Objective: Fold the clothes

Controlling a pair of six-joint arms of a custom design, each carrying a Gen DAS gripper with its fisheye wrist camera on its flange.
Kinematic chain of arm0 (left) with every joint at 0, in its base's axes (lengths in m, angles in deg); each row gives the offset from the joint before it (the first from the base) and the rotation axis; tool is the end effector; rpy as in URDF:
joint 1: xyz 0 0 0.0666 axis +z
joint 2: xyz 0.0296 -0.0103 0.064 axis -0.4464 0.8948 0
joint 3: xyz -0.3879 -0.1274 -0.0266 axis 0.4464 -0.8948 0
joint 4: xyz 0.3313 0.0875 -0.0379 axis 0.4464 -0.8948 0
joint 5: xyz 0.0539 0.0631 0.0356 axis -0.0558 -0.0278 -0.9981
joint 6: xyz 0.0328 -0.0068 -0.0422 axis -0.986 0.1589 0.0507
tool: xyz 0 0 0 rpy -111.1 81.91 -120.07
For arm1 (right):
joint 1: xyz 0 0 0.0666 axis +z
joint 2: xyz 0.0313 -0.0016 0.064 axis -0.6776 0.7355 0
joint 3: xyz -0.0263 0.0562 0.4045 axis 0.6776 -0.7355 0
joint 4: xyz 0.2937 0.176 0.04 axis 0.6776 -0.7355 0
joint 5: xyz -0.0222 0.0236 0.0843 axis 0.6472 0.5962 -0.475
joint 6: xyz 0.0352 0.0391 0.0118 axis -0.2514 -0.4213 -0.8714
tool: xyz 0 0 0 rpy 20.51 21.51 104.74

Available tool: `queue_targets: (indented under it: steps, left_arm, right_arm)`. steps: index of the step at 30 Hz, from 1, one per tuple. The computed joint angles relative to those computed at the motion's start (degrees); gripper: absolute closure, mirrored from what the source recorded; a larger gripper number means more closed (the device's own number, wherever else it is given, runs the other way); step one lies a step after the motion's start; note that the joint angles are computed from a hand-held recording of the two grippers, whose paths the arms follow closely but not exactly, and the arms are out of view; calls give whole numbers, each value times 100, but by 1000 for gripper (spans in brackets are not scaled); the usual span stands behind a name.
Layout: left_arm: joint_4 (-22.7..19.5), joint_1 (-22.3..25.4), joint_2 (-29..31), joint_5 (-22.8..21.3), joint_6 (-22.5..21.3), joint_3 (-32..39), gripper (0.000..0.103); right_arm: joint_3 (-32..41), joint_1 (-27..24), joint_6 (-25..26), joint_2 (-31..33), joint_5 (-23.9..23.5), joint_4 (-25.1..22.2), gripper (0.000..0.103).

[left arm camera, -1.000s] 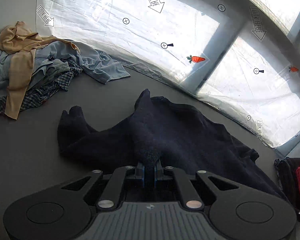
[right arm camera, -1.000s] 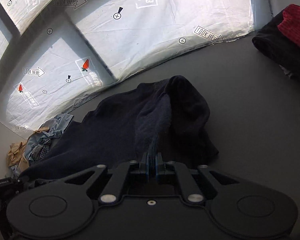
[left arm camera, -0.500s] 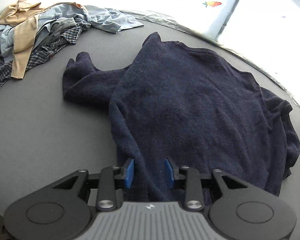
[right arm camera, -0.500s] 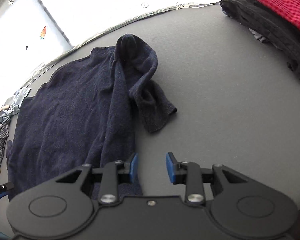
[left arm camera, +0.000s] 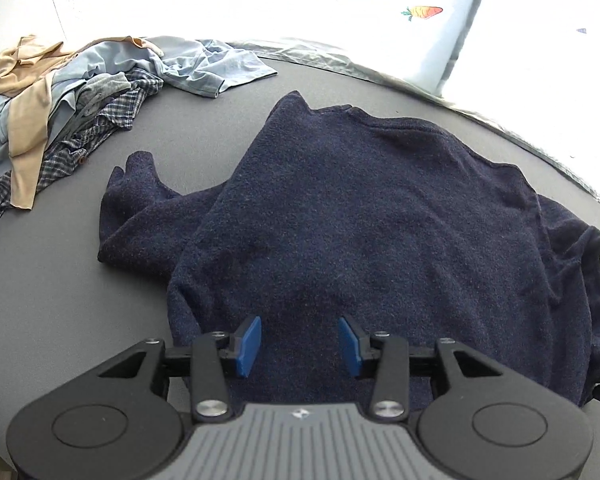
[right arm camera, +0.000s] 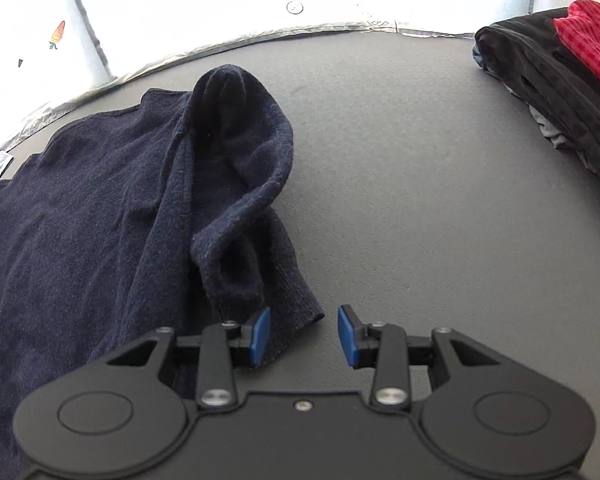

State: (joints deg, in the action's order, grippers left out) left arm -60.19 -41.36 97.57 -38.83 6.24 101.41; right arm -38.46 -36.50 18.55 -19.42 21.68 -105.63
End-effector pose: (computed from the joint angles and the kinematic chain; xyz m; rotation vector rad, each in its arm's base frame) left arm 0.4264 -0.1115 0.4243 0.0519 2.6163 -0.0902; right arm 0.2835 0.0217 0.3499 0.7812 2.4999 -0.0573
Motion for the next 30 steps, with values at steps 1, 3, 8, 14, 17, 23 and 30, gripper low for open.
queue_targets:
  steps: [1, 3, 8, 14, 17, 23, 30]
  left_arm:
    - [-28, -5, 46, -178, 64, 105, 57]
    - [-63, 9, 93, -345, 170, 237, 55]
    - [109, -133, 69, -434, 152, 202, 45]
    - [-132, -510, 397, -558, 40, 361, 45]
    - [-181, -671, 531, -515, -189, 453, 45]
    - [-200, -939, 825, -577, -479, 608, 45]
    - [-296, -993, 1157, -567, -279, 572, 44]
  right_arm:
    - [-13, -71, 9, 73, -126, 70, 65]
    - [-24, -145, 52, 203, -312, 160, 65]
    - [-143, 338, 831, 207, 243, 289, 72]
    - [-147, 143, 1958, -23, 1097, 410, 97]
    - [-100, -405, 2946, -170, 1906, 776, 97]
    - [-21, -1720, 4631, -136, 2773, 1915, 96]
    - [23, -2437, 3034, 193, 2059, 1384, 79]
